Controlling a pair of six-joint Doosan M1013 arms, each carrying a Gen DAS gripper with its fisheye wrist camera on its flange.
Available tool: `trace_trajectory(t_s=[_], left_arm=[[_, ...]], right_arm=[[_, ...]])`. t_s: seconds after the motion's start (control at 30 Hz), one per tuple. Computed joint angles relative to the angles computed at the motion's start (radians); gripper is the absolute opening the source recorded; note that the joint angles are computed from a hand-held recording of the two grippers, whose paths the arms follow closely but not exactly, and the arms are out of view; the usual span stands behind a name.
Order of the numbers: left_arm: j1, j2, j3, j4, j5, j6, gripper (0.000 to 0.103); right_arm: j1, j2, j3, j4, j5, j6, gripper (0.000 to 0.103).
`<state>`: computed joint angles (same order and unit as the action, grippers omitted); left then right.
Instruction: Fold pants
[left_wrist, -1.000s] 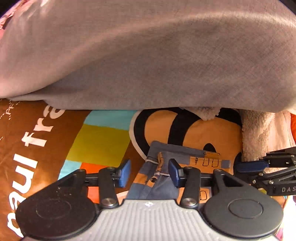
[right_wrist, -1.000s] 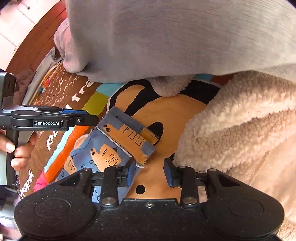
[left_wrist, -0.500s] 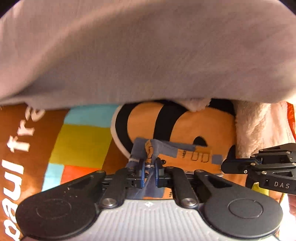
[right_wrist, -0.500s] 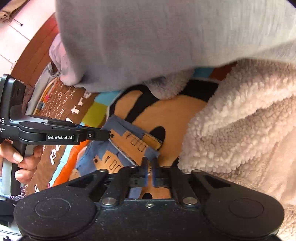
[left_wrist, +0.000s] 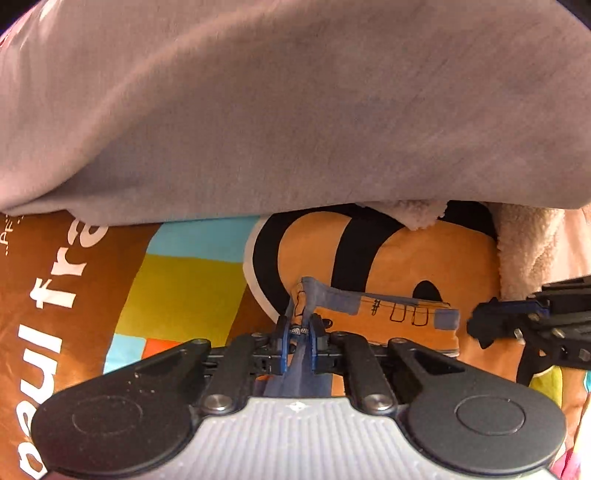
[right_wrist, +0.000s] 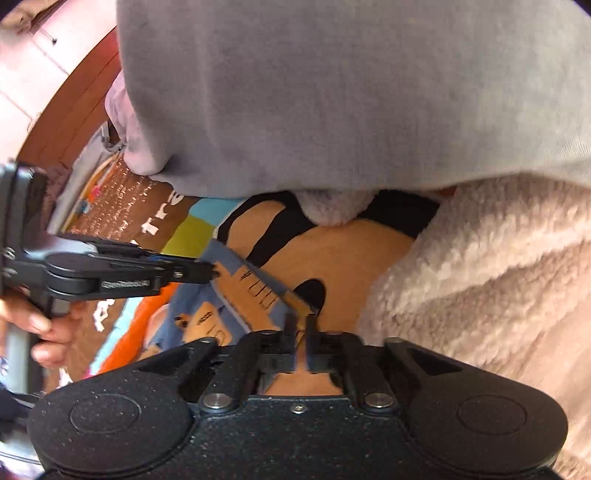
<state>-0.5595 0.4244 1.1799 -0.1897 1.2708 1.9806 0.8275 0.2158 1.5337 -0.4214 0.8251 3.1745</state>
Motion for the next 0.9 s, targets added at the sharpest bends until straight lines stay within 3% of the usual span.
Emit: trace_trajectory(t_s=[0.17, 0.2, 0.23, 0.27, 0.47, 0.6, 0.63, 0.73, 0.9], left_arm=[[0.009, -0.001, 0.003, -0.015, -0.002, -0.01, 0.013], [0.009, -0.001, 0.004, -0.015, -0.003, -0.009, 0.013], [0.009, -0.001, 0.004, -0.014, -0.003, -0.01, 0.013], [0.009, -0.002, 0.006, -0.014, -0.006, -0.013, 0.013], [0.014, -0.016, 0.027, -0.031, -0.044, -0.027, 0.013], [0.011, -0.033, 0.07, -0.032, -0.106, -0.073, 0.025], [0.009, -0.036, 0.076, -0.021, -0.116, -0.086, 0.033], [0.013, -0.056, 0.097, -0.002, -0.149, -0.135, 0.045], [0.02, -0.156, 0.2, 0.069, -0.3, -0.285, 0.045]], right_arm=[[-0.005, 0.008, -0.004, 0.027, -0.035, -0.008, 0.036], [-0.008, 0.016, -0.012, 0.038, -0.028, -0.012, 0.036], [-0.011, 0.027, -0.024, 0.05, -0.009, -0.024, 0.026], [-0.011, 0.037, -0.037, 0.056, 0.014, -0.042, 0.003], [0.01, 0.059, -0.084, -0.052, 0.087, -0.097, 0.003], [-0.003, 0.073, -0.083, 0.014, 0.122, -0.107, 0.003], [-0.003, 0.073, -0.08, 0.013, 0.121, -0.102, 0.004], [0.0, 0.069, -0.085, 0.005, 0.117, -0.139, 0.017], [0.013, 0.054, -0.082, -0.078, 0.103, -0.292, 0.021]])
